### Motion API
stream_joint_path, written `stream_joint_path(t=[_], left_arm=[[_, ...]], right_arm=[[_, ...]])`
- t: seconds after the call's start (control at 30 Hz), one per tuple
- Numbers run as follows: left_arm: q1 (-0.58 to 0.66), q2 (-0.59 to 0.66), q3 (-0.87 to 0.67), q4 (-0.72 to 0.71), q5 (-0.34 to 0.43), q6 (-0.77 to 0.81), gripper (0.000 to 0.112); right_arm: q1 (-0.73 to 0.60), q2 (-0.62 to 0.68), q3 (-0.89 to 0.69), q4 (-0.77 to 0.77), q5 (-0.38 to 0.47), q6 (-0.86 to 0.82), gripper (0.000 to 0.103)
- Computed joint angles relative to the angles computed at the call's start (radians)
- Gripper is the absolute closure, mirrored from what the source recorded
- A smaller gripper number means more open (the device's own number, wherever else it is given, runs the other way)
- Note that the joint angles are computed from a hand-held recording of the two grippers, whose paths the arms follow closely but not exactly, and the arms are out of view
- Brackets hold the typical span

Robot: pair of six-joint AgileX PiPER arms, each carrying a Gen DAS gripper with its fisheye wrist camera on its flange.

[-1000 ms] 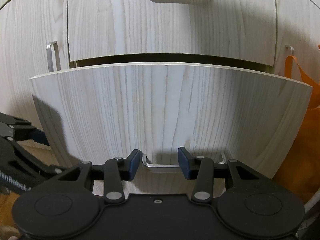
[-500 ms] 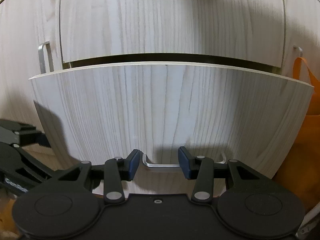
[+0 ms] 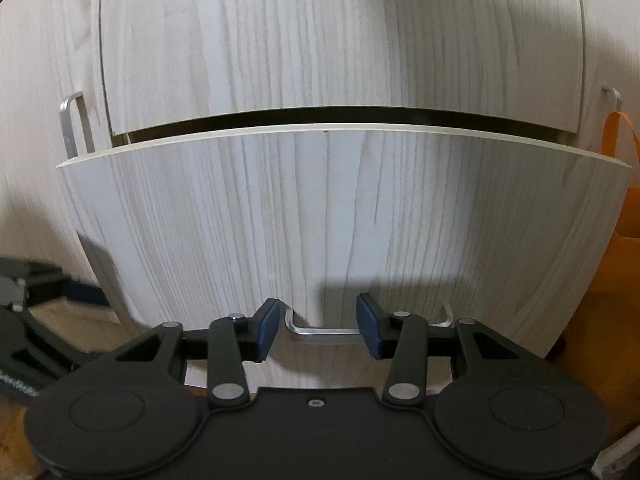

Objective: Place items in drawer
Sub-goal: 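Push the lower drawer shut with both grippers against its front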

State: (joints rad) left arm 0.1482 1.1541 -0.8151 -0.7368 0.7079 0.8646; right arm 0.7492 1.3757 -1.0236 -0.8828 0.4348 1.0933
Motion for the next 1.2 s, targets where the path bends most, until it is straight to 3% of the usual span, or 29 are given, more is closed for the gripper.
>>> stream_joint_path(t=[0.23, 0.43, 0.6, 0.83, 1.0, 1.1, 1.2], left_arm=[[-0.052, -0.027, 0.027, 0.027, -0.061, -0.039, 0.013], [-0.165, -0.008, 0.055, 0.052, -0.225, -0.155, 0.013], [-0.178, 0.002, 0.062, 0.005, -0.272, -0.149, 0.013], [-0.259, -0.014, 0.098, 0.057, -0.349, -0.204, 0.013], [-0.351, -0.033, 0.120, 0.347, -0.407, -0.504, 0.013], [-0.353, -0.038, 0.119, 0.340, -0.390, -0.540, 0.013], [-0.374, -0.034, 0.118, 0.422, -0.404, -0.639, 0.013]], right_arm=[[-0.001, 0.031, -0.028, -0.014, 0.008, 0.018, 0.053], [-0.004, 0.053, -0.048, -0.028, 0.012, 0.025, 0.053], [-0.006, 0.061, -0.058, -0.034, 0.016, 0.030, 0.053], [-0.045, 0.054, -0.070, 0.053, 0.001, -0.074, 0.052], [-0.090, 0.060, -0.081, 0.138, -0.046, -0.132, 0.052], [-0.121, 0.051, -0.074, 0.211, -0.080, -0.189, 0.052], [-0.120, 0.053, -0.078, 0.195, -0.072, -0.180, 0.052]])
